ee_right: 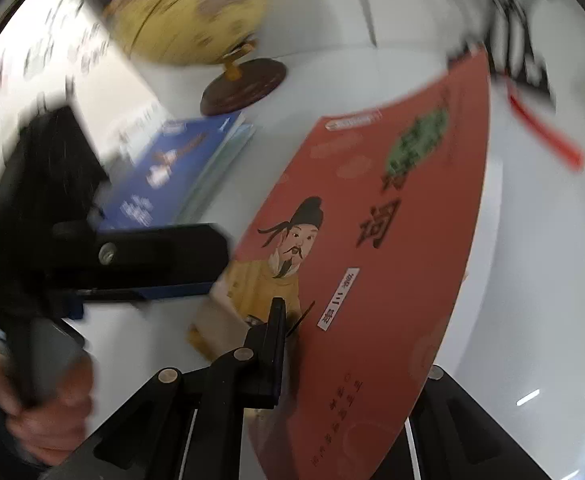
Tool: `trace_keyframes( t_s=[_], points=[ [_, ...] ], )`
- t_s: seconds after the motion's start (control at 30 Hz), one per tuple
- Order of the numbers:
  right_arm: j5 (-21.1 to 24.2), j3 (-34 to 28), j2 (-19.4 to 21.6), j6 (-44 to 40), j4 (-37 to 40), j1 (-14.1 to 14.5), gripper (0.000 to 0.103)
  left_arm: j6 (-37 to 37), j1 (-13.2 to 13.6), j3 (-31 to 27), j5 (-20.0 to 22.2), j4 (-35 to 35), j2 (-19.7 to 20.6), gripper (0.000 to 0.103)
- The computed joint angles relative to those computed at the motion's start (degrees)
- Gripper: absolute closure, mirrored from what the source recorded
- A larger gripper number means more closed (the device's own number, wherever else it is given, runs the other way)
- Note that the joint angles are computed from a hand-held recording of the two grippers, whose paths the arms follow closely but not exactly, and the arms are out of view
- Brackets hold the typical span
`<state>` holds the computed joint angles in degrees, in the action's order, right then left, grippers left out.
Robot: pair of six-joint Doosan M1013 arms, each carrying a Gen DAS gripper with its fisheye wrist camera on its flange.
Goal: Organize books
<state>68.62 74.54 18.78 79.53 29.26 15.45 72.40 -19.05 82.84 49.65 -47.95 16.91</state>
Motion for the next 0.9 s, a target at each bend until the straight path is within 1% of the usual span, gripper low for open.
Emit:
trace_keyframes(
  t_s=[0.07, 0.1, 0.13, 0.2, 0.37, 0.5, 0.63, 0.7, 0.8, 0.9],
  points=[
    [2.0, 1.1, 0.8, 2.8, 12.2, -3.2, 0.091, 0.3, 0.4, 1.3, 0.0, -2.4, -0.6, 0.001],
    [2.9, 1.3, 1.3, 5.8, 15.6, -4.4, 0.092, 0.5, 0.4, 1.7, 0.1, -3.0, -0.8, 0.001],
    [3.5, 1.0, 1.7, 7.4, 16.1, -4.4, 0.093, 0.4, 0.4, 1.9, 0.1, -3.1, -1.0, 0.001],
    [4.9, -0.3, 2.6, 9.7, 14.5, -4.2, 0.093, -0.3, 0.3, 2.5, 0.2, -2.5, -1.6, 0.001],
    [7.6, -1.9, 3.7, 11.2, 15.2, -4.0, 0.093, -2.1, 0.2, 3.6, -0.5, -1.3, -2.6, 0.001],
    [8.2, -3.5, 3.4, 10.0, 7.5, -2.0, 0.093, -2.6, -0.2, 1.9, -0.3, 1.7, -1.7, 0.001],
    [7.4, -3.2, 2.9, 9.1, 4.9, -1.5, 0.093, -0.6, -0.3, 1.5, -2.3, 0.3, -1.0, 0.001],
    [6.9, -2.9, 2.5, 8.7, 2.4, -1.0, 0.093, 0.4, -0.2, 1.9, -3.7, -2.2, -0.8, 0.001],
    [5.7, -2.1, 2.0, 9.2, 0.4, -0.9, 0.092, 0.6, -0.3, 2.3, -5.1, -3.8, -0.7, 0.001],
    [3.5, -0.7, 1.5, 9.3, 2.6, -1.7, 0.091, 0.7, -0.6, 1.9, -4.9, -4.2, -0.4, 0.001]
  ],
)
